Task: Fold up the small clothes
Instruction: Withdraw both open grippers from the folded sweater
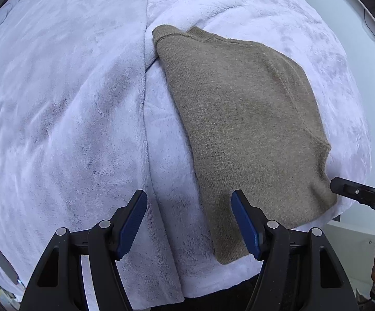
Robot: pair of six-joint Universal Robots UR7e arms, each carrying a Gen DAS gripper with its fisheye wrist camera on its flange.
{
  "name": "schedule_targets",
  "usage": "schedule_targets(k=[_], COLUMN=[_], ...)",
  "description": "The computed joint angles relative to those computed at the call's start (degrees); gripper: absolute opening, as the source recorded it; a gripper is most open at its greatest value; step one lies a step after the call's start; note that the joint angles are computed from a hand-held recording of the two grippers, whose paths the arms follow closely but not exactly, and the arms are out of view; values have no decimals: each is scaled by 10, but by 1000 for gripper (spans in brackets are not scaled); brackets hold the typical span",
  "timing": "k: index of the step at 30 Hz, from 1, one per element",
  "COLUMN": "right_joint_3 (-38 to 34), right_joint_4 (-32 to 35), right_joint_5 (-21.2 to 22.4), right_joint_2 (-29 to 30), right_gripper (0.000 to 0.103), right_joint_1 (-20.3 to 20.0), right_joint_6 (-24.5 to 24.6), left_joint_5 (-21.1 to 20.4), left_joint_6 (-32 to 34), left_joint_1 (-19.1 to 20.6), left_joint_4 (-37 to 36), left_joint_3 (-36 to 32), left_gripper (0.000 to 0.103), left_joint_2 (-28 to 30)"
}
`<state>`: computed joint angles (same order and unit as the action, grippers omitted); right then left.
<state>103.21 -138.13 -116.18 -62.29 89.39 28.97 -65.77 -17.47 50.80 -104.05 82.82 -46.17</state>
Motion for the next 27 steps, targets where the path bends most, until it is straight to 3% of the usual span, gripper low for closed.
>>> schedule_targets(k=[9, 19, 27], right_joint_3=[-37, -99, -123], right_joint_4=[21, 75, 88], right_joint_5=[-10, -63, -104], right_joint_2=[13, 27, 40], right_gripper=[57, 59, 64], right_joint_1=[12, 26, 42], right_joint_6=[-25, -88, -127], left_joint_5=[14, 28, 43], left_joint_6=[-61, -126, -139], left_joint_1=[-17, -41, -53], left_joint_4=[-3, -12, 2], left_joint_3=[5, 6, -5], left_gripper=[69, 69, 71], left_joint_2=[-5, -5, 6])
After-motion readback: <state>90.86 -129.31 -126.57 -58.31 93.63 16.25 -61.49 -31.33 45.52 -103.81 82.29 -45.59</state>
